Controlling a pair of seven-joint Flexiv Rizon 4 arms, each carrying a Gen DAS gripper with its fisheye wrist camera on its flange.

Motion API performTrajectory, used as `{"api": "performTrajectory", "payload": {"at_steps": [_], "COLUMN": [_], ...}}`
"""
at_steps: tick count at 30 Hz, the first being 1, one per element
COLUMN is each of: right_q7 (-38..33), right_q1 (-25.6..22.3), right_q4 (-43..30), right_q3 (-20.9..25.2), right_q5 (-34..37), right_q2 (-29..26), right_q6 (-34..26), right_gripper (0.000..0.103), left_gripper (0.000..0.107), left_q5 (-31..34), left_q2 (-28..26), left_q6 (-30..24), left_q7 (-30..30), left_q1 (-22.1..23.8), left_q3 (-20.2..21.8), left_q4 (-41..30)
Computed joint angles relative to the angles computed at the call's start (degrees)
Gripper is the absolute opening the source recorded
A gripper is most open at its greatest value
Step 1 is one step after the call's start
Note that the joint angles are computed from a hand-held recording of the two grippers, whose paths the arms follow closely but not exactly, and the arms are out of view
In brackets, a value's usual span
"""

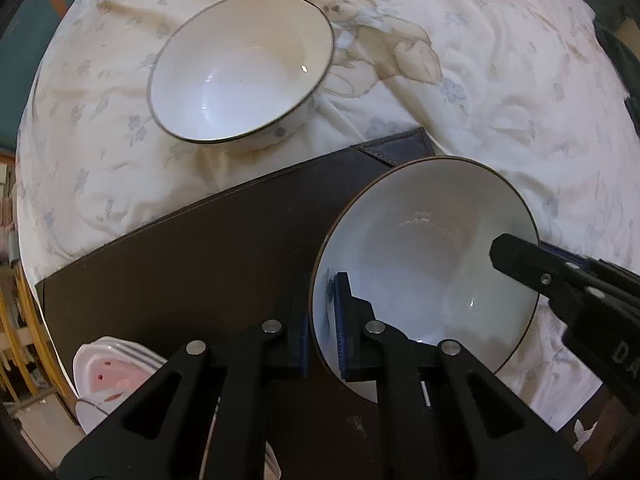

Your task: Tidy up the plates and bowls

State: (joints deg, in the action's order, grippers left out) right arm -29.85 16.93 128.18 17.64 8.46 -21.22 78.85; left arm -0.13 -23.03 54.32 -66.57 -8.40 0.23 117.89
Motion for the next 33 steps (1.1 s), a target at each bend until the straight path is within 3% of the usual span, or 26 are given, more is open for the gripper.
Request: {"api": "performTrajectory", "payload": {"at_steps": [13, 20, 26, 33], "right_q7": [9.0, 15.7, 20.7, 32.9], "right_q1": [6.0, 8.7, 10.9, 16.9], "right_q4": [6.1, 7.8, 7.0, 6.6], "right_q3": [-5.8, -7.7, -7.6, -12.1], "right_q5": [-10.0, -19.2, -26.1, -41.6], "right_q2": [7.7, 11.5, 12.1, 11.8], "right_q6": [3.8, 4.5, 4.8, 8.5], "right_gripper": [0.015, 0.015, 0.015, 0.015], "left_gripper": [0.007, 0.007, 0.007, 0.007], "left_q5": [-6.6, -10.0, -15.0, -22.0], "left_q2": [9.6, 15.5, 20.6, 24.5], "left_q6": [0.9, 1.0, 3.6, 2.1], "left_q7": [7.7, 11.1, 17.9, 27.3], "left_q1": [2.6, 4.2, 7.0, 11.3], "left_q3": [-1.3, 0.0, 2.3, 6.1], "left_q4": [5.9, 9.5, 14.1, 17.4]}}
